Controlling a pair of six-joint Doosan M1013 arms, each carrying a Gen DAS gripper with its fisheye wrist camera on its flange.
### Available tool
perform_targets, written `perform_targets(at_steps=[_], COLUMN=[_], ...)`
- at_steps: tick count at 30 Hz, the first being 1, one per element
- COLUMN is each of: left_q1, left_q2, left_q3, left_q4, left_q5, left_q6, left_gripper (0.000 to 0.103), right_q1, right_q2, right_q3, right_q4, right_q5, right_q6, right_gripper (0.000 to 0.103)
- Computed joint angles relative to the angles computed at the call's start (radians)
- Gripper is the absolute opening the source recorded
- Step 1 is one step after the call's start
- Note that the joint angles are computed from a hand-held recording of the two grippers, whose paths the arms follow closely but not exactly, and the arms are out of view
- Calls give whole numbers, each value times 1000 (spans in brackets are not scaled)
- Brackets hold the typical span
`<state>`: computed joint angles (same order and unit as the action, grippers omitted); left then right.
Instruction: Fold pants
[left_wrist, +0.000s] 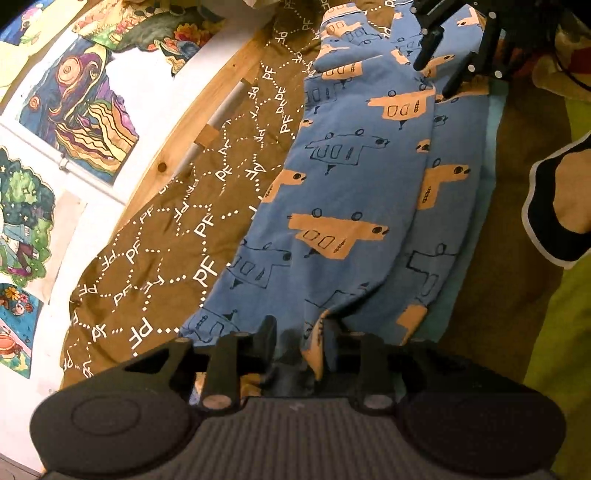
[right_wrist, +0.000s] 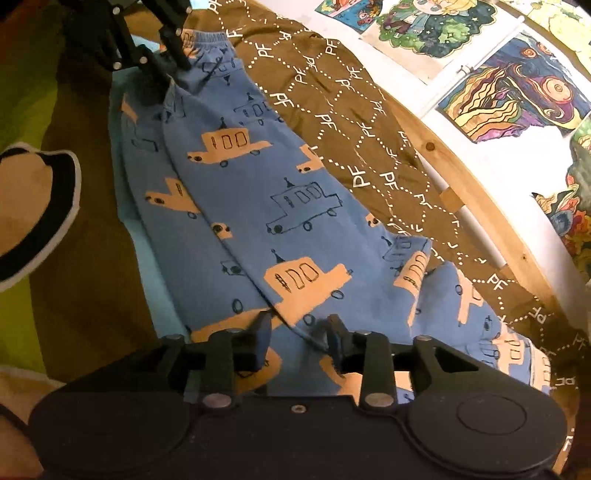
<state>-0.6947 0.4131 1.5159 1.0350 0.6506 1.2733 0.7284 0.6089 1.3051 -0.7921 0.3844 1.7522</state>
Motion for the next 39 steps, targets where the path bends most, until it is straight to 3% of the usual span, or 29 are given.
perform_targets(at_steps=[7, 8, 9, 13, 16, 22, 29, 39], left_q1=[-4, -4, -3, 0, 1, 11, 16, 25], left_q2=[9, 10, 10, 7, 1, -19, -39, -34], left_q3=[-5, -6, -6, -9, -6, 4, 29, 32], left_q4=[-13, -10, -13, -10, 18, -8, -103, -171], left_q5=[0, 3, 4, 4, -9, -54, -68, -44], left_q6=[8, 7, 10, -11, -32, 42, 210, 276], left_gripper=[33, 27, 12, 2, 1, 0, 0, 0], right_q1=[-3, -4, -4, -7, -10, -17, -31, -23], right_q2=[4, 5, 5, 9, 9, -4, -33, -45], right_q3=[-7, -5, -3, -3, -4, -4, -10, -12], right_q4=[-11, -18, -23, 11, 70, 162, 512, 671], right_q5=[11, 5, 0, -18, -32, -41, 32, 115], right_q6=[-51, -60, -65, -131, -209, -297, -689, -816], right_gripper=[45, 42, 39, 19, 1, 0, 0, 0])
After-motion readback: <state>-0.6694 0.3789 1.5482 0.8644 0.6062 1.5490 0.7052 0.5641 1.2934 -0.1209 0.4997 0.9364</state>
